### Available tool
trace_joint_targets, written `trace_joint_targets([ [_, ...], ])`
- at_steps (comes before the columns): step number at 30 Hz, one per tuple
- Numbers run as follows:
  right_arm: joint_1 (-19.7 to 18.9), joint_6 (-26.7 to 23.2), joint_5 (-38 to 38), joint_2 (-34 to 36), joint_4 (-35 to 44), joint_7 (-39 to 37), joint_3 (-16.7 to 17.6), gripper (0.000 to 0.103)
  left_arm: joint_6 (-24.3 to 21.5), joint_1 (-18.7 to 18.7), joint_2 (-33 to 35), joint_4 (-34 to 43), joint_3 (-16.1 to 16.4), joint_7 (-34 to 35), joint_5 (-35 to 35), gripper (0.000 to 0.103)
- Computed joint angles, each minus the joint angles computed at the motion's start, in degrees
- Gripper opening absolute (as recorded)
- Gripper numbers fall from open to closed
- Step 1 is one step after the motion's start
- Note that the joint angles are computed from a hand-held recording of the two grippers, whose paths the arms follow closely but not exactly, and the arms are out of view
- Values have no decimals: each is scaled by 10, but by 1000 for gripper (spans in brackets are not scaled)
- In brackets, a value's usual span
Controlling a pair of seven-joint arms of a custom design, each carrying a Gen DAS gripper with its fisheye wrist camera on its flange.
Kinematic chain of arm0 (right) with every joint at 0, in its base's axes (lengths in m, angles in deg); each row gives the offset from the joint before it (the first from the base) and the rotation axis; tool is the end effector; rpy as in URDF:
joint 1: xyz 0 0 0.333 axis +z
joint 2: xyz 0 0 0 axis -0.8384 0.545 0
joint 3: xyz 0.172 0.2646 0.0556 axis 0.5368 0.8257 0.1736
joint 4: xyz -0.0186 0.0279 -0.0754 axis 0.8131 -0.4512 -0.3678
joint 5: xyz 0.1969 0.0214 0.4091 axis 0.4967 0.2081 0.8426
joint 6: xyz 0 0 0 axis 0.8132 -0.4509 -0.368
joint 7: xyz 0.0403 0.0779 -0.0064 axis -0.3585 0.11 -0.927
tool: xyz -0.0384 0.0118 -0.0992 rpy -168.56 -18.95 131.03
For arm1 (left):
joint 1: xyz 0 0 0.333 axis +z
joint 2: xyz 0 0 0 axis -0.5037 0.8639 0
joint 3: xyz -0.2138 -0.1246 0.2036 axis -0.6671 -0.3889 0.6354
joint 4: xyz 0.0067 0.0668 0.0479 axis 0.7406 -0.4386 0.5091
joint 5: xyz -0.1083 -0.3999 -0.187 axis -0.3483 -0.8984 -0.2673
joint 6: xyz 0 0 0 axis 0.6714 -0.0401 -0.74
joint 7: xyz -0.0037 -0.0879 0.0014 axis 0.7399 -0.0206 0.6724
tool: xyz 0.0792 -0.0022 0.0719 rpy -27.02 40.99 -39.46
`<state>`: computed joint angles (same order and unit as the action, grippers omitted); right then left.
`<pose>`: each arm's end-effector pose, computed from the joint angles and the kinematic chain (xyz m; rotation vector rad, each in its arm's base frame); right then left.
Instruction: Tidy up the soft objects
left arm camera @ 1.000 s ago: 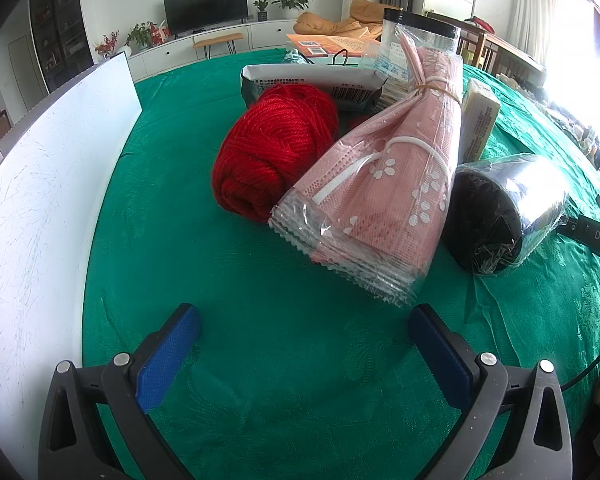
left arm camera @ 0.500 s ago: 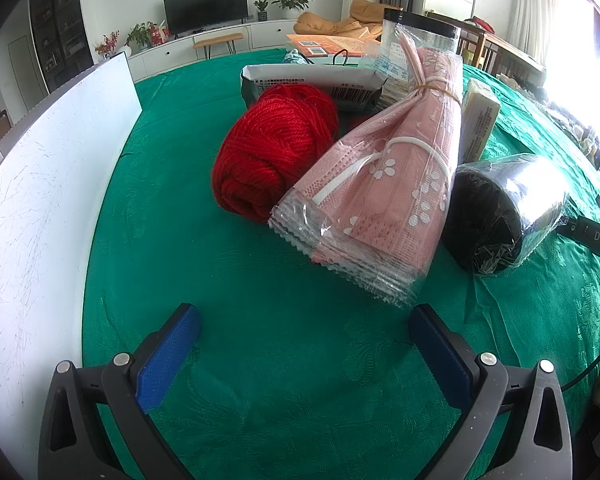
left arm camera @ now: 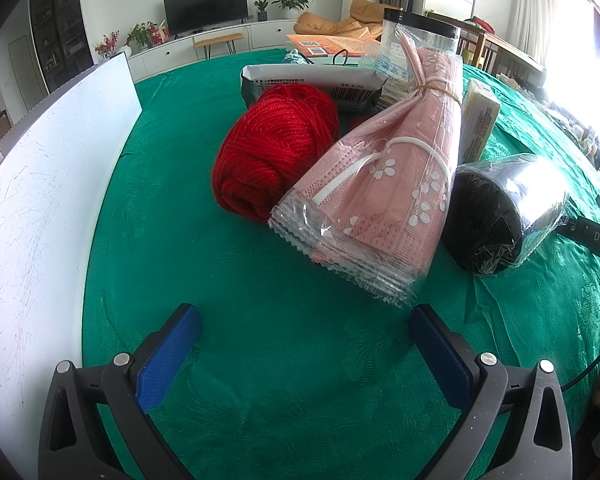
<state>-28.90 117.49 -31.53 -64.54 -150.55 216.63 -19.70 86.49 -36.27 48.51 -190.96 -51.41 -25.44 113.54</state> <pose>0.6394 0.3670 0.4743 -1.7572 1.9734 -0.6274 0.5878 -0.1858 0.4243 -2.0320 1.6652 -0.5399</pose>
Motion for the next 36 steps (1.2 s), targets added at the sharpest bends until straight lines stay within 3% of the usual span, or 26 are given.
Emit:
trace_joint_targets([
  [22,0,1,4,0,0,-1,1,83,0,0,0,0,0,0,0,103],
  [27,-19,89,28,-47,-67,57,-5,83,1,0,1,0,0,-1,1,103],
  [30,-29,182,-2,-73,-105,78,-3,83,2,0,0,0,1,1,-1,103],
  [33,-43,278,57,-69,-112,-63,31,83,-3,0,-8,-7,0,-7,-1,103],
  [36,-36,309,95,-57,-102,-213,57,83,16,6,-26,-29,0,-34,2,103],
])
